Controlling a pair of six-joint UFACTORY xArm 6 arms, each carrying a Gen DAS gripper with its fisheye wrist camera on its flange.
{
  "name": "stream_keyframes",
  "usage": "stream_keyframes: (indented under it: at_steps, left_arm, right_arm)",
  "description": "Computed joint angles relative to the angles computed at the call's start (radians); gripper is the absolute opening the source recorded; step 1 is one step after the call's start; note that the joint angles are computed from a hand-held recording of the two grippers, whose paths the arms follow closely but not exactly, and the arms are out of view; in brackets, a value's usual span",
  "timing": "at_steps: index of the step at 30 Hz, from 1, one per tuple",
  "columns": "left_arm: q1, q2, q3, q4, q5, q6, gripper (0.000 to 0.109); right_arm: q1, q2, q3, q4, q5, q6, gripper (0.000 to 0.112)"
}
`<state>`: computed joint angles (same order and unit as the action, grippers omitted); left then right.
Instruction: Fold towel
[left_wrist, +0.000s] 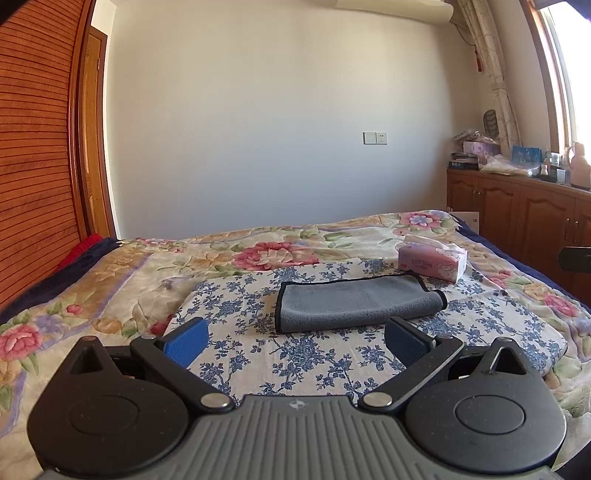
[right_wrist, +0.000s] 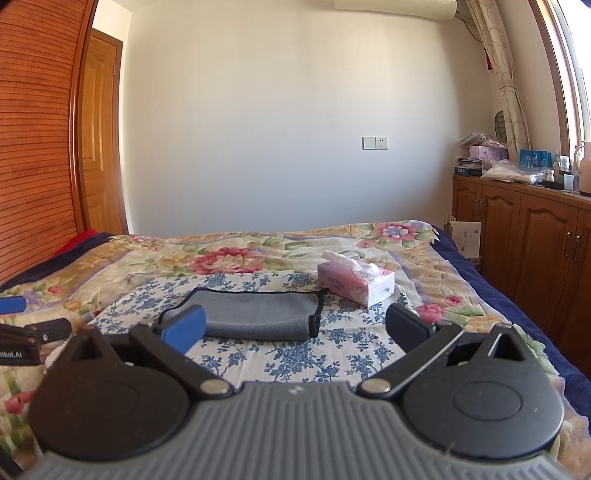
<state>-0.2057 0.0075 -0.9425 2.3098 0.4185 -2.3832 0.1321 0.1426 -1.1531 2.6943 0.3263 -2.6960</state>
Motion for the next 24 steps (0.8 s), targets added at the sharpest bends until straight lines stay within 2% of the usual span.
stream_keyframes:
  at_steps: [24]
  left_arm:
    - [0.002, -0.001, 0.001, -0.001, 0.001, -0.001, 0.103]
  right_arm:
    - [0.003, -0.006, -0.001, 0.003, -0.005, -0.009, 0.103]
